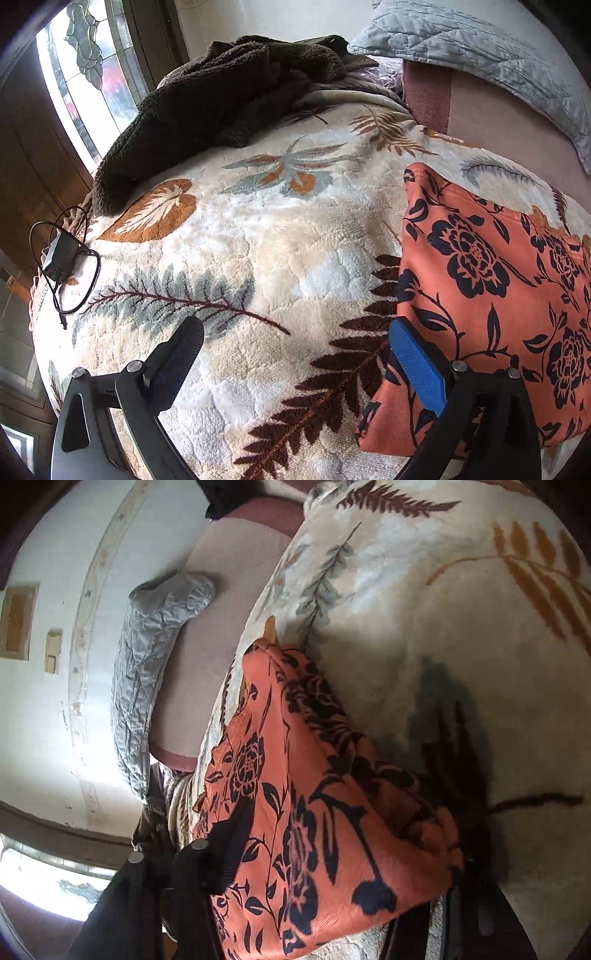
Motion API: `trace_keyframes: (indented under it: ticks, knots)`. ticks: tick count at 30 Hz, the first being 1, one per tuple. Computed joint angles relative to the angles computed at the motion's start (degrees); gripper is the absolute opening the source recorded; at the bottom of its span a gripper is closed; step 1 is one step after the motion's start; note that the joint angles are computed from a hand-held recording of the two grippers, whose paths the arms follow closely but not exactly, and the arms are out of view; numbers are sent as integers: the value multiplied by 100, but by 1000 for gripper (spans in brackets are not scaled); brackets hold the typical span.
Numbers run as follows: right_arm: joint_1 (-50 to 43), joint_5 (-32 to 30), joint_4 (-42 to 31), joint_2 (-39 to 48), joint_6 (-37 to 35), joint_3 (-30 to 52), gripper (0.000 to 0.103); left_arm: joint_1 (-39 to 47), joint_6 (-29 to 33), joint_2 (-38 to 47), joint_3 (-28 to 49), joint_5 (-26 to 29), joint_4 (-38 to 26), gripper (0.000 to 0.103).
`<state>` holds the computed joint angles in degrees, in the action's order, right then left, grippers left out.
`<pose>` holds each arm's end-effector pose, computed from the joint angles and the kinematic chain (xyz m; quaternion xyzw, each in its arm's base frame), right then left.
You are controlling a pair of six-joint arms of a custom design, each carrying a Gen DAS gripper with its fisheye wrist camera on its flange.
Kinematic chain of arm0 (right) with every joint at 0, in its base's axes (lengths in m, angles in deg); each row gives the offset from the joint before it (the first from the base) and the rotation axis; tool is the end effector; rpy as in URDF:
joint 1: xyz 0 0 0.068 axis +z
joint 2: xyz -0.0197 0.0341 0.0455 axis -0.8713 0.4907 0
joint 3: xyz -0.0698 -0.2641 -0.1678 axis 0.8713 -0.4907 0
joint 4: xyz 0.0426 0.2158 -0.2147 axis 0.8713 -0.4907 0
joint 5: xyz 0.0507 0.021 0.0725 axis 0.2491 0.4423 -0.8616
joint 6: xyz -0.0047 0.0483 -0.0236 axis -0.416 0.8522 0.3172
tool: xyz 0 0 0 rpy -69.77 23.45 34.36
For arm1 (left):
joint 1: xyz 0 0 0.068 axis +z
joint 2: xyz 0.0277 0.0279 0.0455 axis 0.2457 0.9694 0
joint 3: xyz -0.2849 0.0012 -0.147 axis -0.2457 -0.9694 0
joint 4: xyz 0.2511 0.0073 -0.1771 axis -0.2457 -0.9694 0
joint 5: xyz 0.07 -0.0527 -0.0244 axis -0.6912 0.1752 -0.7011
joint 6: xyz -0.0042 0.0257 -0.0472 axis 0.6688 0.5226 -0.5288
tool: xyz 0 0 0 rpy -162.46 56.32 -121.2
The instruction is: Fold small clothes
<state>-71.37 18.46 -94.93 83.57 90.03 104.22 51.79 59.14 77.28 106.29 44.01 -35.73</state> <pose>0.1706 -0.0127 0.1583 0.3470 0.8186 0.3704 0.2687 0.1435 0.1088 0.2265 -0.1922 0.9263 0.1255 0.2989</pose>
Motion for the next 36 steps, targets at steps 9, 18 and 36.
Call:
trace_keyframes:
  ticks: [9, 18, 36]
  knots:
    - [2329, 2331, -1005, -614, -240, 996, 18, 1098, 297, 480, 258, 452, 66, 100]
    - [5772, 4703, -1367, 993, -228, 3047, 19, 2299, 659, 842, 620, 992, 54, 100]
    - [7121, 2993, 389, 3267, 241, 3371, 83, 3178, 955, 1126, 1106, 2292, -328, 100]
